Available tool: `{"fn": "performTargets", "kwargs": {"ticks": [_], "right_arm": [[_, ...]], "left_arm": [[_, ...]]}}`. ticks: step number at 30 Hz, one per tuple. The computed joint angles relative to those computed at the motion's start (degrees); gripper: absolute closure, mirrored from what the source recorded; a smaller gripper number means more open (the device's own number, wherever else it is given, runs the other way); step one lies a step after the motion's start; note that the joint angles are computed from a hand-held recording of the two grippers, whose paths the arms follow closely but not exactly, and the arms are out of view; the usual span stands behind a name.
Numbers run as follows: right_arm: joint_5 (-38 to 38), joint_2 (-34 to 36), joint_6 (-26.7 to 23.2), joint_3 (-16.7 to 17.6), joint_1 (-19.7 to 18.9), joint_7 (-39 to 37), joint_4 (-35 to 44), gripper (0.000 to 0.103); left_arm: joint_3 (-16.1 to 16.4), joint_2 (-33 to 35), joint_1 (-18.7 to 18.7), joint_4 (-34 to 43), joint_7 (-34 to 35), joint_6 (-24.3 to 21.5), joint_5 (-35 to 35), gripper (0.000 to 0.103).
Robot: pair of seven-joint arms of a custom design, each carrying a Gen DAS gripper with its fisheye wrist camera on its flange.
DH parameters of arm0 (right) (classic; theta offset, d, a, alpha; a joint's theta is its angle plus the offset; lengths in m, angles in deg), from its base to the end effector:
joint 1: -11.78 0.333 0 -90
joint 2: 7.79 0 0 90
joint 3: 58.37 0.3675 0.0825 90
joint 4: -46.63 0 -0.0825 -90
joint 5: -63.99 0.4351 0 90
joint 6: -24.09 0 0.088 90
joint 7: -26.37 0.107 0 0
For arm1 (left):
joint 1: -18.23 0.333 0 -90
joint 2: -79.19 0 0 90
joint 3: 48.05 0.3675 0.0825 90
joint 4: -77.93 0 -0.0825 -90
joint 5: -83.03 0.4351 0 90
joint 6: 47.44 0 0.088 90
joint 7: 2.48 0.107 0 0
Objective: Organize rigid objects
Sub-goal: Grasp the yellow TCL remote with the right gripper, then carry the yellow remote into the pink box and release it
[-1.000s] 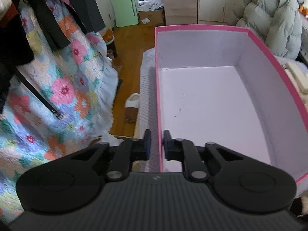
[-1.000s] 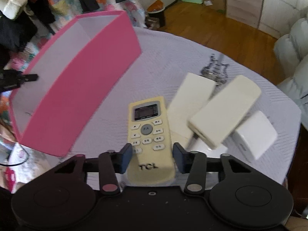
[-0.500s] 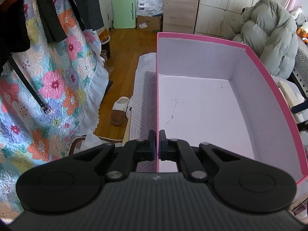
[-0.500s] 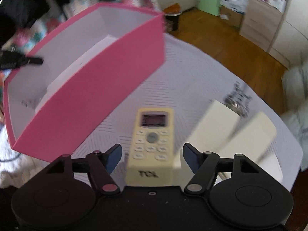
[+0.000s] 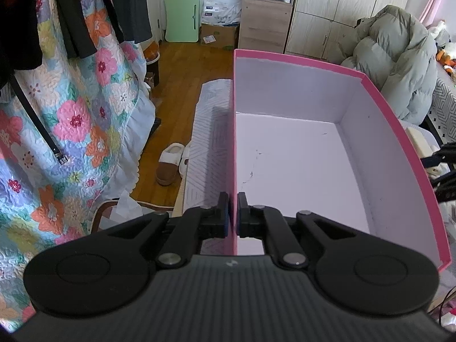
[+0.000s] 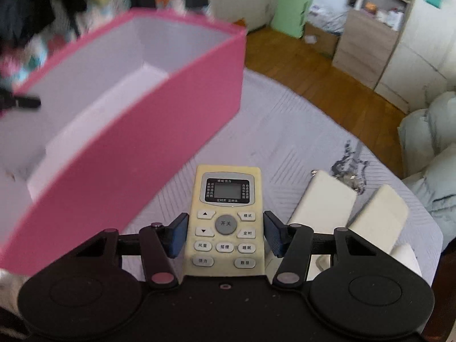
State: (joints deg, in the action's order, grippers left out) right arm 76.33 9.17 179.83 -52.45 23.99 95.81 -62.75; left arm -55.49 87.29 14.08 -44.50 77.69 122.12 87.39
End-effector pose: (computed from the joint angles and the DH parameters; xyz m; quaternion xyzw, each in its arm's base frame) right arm 0.6828 0.2093 0.4192 -0.8268 0.4963 -0.1254 0.2332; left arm 0.6395 -0.1335 0.4382 -0.6346 0.6965 -0.2705 0.1973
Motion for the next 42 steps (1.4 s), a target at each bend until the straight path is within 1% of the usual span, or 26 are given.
{"fn": "performTargets", "kwargs": {"ticks": [2, 4, 6, 8, 9, 11, 12, 13, 14, 16, 17, 18, 20, 22, 24, 26, 28, 31, 32, 33, 34, 36, 38, 40, 42], "right_arm": [[1.6, -1.7, 2.9, 0.4, -0.3, 0.3, -2.0, 0.042], [4.2, -3.3, 5.1, 1.3, -1.0, -0.7, -3.4, 0.042], [7.4, -4.7, 7.9, 2.5, -1.5, -2.3, -4.1, 0.042], [11.7, -5.9, 9.7, 4.1, -2.2, -5.1, -4.0, 0.042], [13.7, -6.6, 9.7, 4.6, -2.2, -5.9, -3.7, 0.042], [17.5, -7.5, 8.4, 5.0, -1.8, -6.6, -2.4, 0.042], [21.3, -7.8, 7.2, 5.8, -2.1, -8.9, -1.7, 0.042], [25.5, -7.7, 4.7, 6.5, -2.4, -11.4, -0.4, 0.042], [27.3, -7.2, 2.1, 6.3, -2.1, -12.1, 1.1, 0.042], [29.2, -5.2, -4.3, 5.5, -1.2, -11.2, 4.9, 0.042], [29.5, -4.1, -6.4, 5.2, -0.7, -10.7, 6.3, 0.042], [28.9, -2.5, -8.8, 4.8, -0.1, -9.4, 8.5, 0.042], [28.2, 1.3, -11.6, 4.5, 0.9, -7.0, 12.5, 0.042], [25.4, 5.2, -13.9, 3.9, 2.4, -1.4, 16.5, 0.042], [22.1, 8.9, -15.9, 3.4, 3.9, 4.3, 20.6, 0.042], [19.9, 12.6, -18.8, 3.5, 4.5, 8.9, 24.8, 0.042], [19.2, 15.7, -20.6, 4.0, 4.6, 13.0, 28.1, 0.042], [15.9, 19.6, -23.2, 3.4, 6.0, 19.8, 32.9, 0.042], [14.7, 20.1, -23.6, 3.4, 6.1, 20.4, 33.7, 0.042], [13.8, 20.2, -22.4, 3.5, 6.4, 20.6, 33.6, 0.042], [12.4, 20.5, -21.1, 3.0, 7.2, 21.9, 33.6, 0.042], [10.6, 21.5, -21.1, 2.6, 7.8, 25.3, 34.7, 0.042], [11.0, 22.8, -22.1, 3.1, 7.4, 28.6, 36.0, 0.042], [11.8, 23.9, -23.1, 3.4, 6.8, 32.5, 36.8, 0.042], [14.4, 23.2, -21.1, 4.6, 5.6, 34.6, 34.9, 0.040]], "left_arm": [[0.4, 0.1, -0.5, -0.2, -0.6, 0.5, 1.3, 0.099], [-0.5, 0.1, 0.0, 0.0, 0.8, 0.2, -0.2, 0.099], [-0.3, 0.5, -0.3, 0.5, 0.8, -0.2, 0.2, 0.099], [1.2, 0.6, -1.7, 0.8, -1.6, -0.4, 3.8, 0.100], [1.8, 0.5, -2.4, 0.6, -3.1, -0.2, 5.6, 0.100], [2.7, 0.4, -3.2, 0.4, -5.8, 0.2, 8.8, 0.100], [3.5, 0.3, -3.9, 0.2, -7.9, 0.3, 11.2, 0.100], [4.2, 0.3, -4.5, 0.2, -9.8, 0.3, 13.8, 0.101], [4.9, 0.2, -5.1, 0.2, -12.0, 0.3, 16.6, 0.101], [5.5, 0.2, -5.7, 0.3, -15.0, 0.1, 21.2, 0.101], [5.5, 0.2, -5.7, 0.4, -16.1, 0.0, 22.8, 0.100], [5.9, 0.3, -6.2, 0.5, -18.3, -0.1, 25.1, 0.100], [6.7, 0.4, -7.0, 0.9, -23.1, -0.6, 30.1, 0.100], [6.2, 0.3, -6.5, 0.8, -24.9, -0.5, 32.0, 0.100], [5.2, 0.3, -5.3, 0.6, -24.3, 0.2, 31.3, 0.100], [4.3, 0.2, -4.3, 0.2, -22.9, 1.0, 29.5, 0.101], [3.1, 0.2, -3.1, -0.3, -20.0, 1.8, 25.8, 0.101], [3.4, 0.1, -3.4, -0.6, -19.2, 2.6, 24.9, 0.100], [3.7, 0.1, -3.6, -0.8, -19.3, 2.8, 25.0, 0.100], [3.7, 0.0, -3.6, -1.0, -19.0, 3.1, 24.7, 0.100], [3.6, -0.1, -3.5, -1.2, -18.5, 3.4, 24.1, 0.100], [3.1, -0.2, -3.0, -1.5, -17.0, 3.8, 22.4, 0.100], [2.5, -0.3, -2.6, -1.7, -14.8, 4.0, 20.1, 0.100], [2.6, -0.1, -2.7, -1.6, -14.0, 4.1, 19.3, 0.100], [3.1, -0.1, -3.1, -1.6, -13.8, 4.2, 19.3, 0.100]]}}
